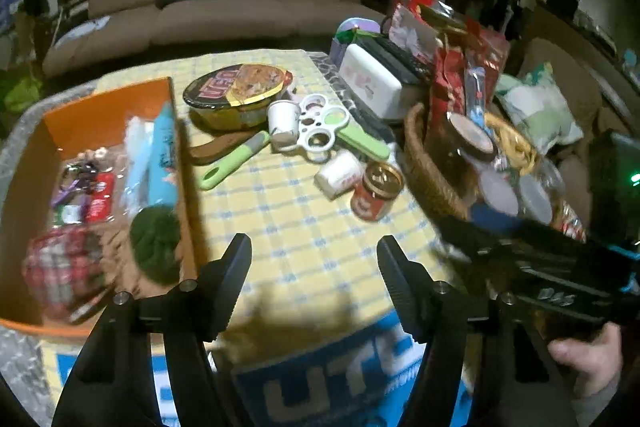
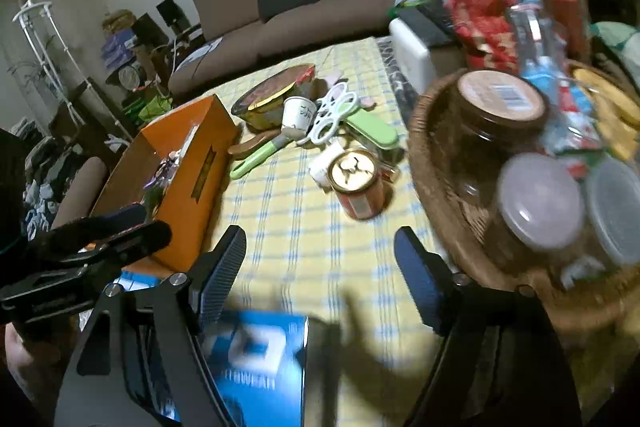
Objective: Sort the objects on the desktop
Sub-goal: 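Move the right tool to the red can with gold lid and grasp it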
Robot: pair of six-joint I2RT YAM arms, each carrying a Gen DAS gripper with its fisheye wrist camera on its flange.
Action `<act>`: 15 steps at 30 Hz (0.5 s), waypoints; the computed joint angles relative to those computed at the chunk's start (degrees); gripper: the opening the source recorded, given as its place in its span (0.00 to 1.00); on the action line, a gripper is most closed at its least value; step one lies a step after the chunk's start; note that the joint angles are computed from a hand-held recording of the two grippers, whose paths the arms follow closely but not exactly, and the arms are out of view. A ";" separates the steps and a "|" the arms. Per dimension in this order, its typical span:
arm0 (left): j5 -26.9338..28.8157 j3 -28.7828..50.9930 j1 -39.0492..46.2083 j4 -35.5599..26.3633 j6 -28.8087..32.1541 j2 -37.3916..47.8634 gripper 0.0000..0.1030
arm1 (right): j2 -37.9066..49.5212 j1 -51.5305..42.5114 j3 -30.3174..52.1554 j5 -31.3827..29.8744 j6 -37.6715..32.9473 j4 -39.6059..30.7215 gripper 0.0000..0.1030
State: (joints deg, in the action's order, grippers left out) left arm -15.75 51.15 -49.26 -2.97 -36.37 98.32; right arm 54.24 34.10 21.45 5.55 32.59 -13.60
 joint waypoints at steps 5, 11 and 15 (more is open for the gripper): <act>2.11 -1.81 3.24 5.12 1.32 -0.15 0.82 | 20.78 -2.67 6.13 -1.92 -3.60 10.70 0.55; 4.88 -2.36 5.44 7.35 2.59 2.04 0.82 | 36.31 -1.06 16.13 7.60 -6.81 9.47 0.60; 7.14 -4.88 6.88 9.51 2.62 1.14 0.82 | 39.45 -0.73 17.99 9.38 -9.08 10.41 0.56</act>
